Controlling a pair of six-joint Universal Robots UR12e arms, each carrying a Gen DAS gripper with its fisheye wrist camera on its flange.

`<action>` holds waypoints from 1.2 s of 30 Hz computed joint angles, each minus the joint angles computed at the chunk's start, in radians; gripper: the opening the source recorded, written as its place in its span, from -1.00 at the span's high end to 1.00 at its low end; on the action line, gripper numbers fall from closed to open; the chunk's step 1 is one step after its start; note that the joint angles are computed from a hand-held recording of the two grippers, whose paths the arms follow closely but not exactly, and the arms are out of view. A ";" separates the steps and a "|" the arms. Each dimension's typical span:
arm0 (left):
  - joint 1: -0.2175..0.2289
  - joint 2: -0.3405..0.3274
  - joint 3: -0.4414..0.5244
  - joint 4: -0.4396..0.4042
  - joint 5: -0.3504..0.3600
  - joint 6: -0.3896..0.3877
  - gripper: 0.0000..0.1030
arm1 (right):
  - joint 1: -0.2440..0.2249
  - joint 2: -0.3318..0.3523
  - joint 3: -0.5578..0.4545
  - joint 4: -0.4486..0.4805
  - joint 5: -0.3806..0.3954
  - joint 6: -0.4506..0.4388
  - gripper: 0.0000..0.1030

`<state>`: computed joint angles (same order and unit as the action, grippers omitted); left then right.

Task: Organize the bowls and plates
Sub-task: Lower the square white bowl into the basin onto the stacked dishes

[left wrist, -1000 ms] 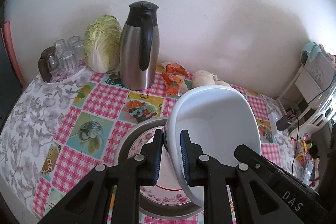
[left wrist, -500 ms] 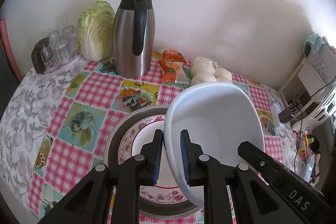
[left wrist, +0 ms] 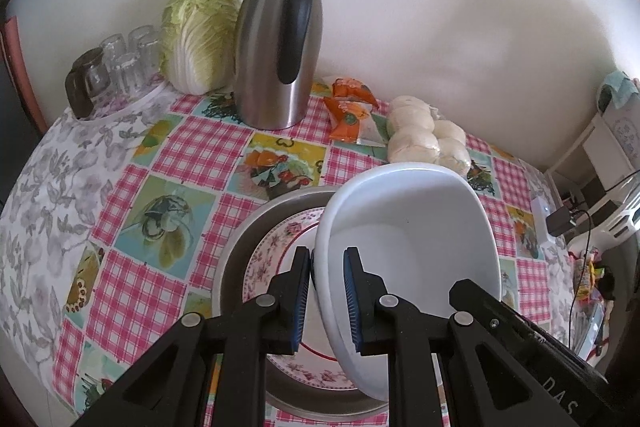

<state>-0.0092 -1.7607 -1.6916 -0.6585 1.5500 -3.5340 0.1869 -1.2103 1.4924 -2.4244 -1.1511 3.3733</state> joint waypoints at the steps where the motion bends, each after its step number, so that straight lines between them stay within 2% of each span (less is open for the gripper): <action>1: 0.001 -0.001 0.000 -0.004 -0.001 0.000 0.62 | 0.002 0.002 -0.002 0.004 -0.002 -0.001 0.72; 16: 0.011 -0.020 0.006 -0.069 -0.010 0.007 0.62 | 0.014 0.022 -0.019 0.050 -0.025 -0.008 0.72; 36: 0.015 -0.029 0.013 -0.109 -0.008 0.010 0.60 | 0.021 0.039 -0.041 0.105 -0.039 -0.014 0.70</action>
